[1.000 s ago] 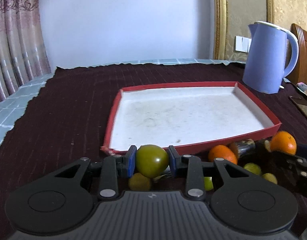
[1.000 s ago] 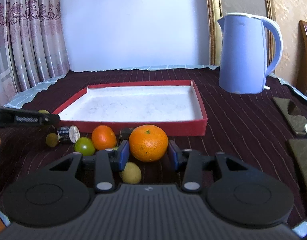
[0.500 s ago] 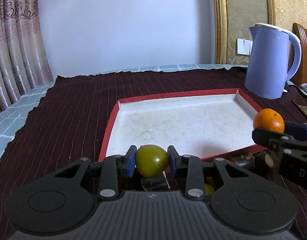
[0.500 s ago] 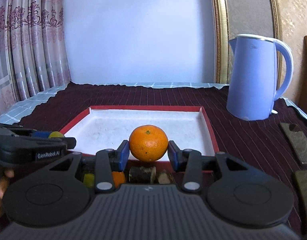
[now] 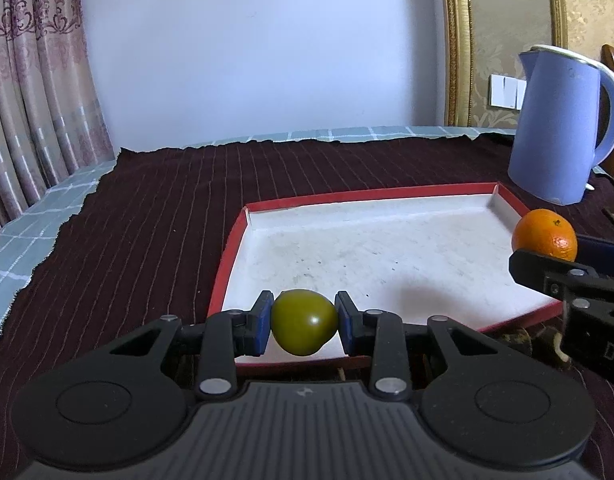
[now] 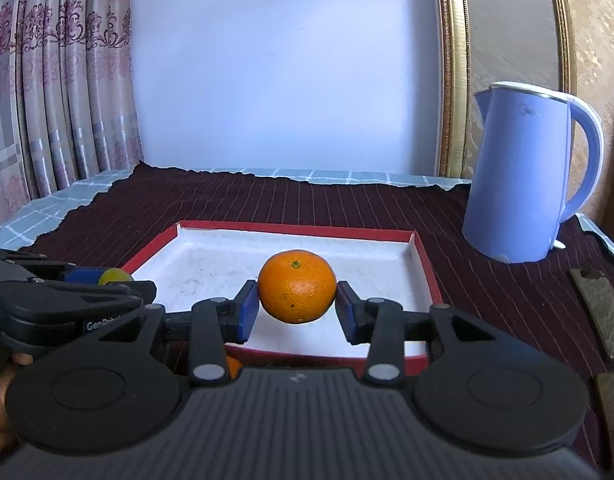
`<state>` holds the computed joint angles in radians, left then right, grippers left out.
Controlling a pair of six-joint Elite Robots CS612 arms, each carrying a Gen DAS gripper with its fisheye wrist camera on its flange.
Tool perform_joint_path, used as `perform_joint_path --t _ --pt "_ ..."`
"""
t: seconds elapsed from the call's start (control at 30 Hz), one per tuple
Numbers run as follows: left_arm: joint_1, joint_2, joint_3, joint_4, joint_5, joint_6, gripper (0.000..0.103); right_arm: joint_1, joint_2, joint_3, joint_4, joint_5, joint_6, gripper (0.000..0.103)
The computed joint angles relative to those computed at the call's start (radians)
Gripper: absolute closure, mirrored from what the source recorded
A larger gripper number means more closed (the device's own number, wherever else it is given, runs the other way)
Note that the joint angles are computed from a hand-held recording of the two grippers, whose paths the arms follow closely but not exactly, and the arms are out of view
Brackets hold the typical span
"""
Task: Organize fruits
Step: 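Lift the orange and green fruit over the tray with both tools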
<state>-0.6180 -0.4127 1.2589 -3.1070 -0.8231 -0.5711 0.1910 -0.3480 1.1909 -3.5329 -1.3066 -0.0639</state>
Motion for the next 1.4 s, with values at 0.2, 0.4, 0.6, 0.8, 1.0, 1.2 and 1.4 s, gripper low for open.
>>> perform_joint_path --t 0.2,0.4,0.6,0.8,1.0,1.2,1.4 --pt "0.007 0.014 -0.039 0.048 0.003 -0.004 0.07 0.002 0.008 -0.028 0.026 0.0 -0.011 0.064" --pt "0.014 0.026 -0.073 0.09 -0.004 -0.007 0.07 0.002 0.02 -0.059 0.061 -0.001 -0.02 0.064" --pt "0.022 0.043 -0.115 0.142 -0.006 -0.01 0.07 0.002 0.034 -0.093 0.101 -0.008 -0.023 0.064" --pt "0.034 0.06 -0.165 0.198 -0.008 -0.016 0.07 0.003 0.051 -0.14 0.148 -0.021 -0.032 0.064" --pt "0.046 0.082 -0.224 0.269 -0.015 -0.025 0.07 0.0 0.071 -0.199 0.212 -0.009 -0.021 0.064" --pt "0.061 0.107 -0.287 0.345 -0.041 -0.041 0.07 0.002 0.097 -0.263 0.272 -0.033 -0.03 0.064" --pt "0.075 0.131 -0.349 0.395 -0.07 -0.04 0.07 0.002 0.125 -0.329 0.338 -0.043 -0.025 0.064"
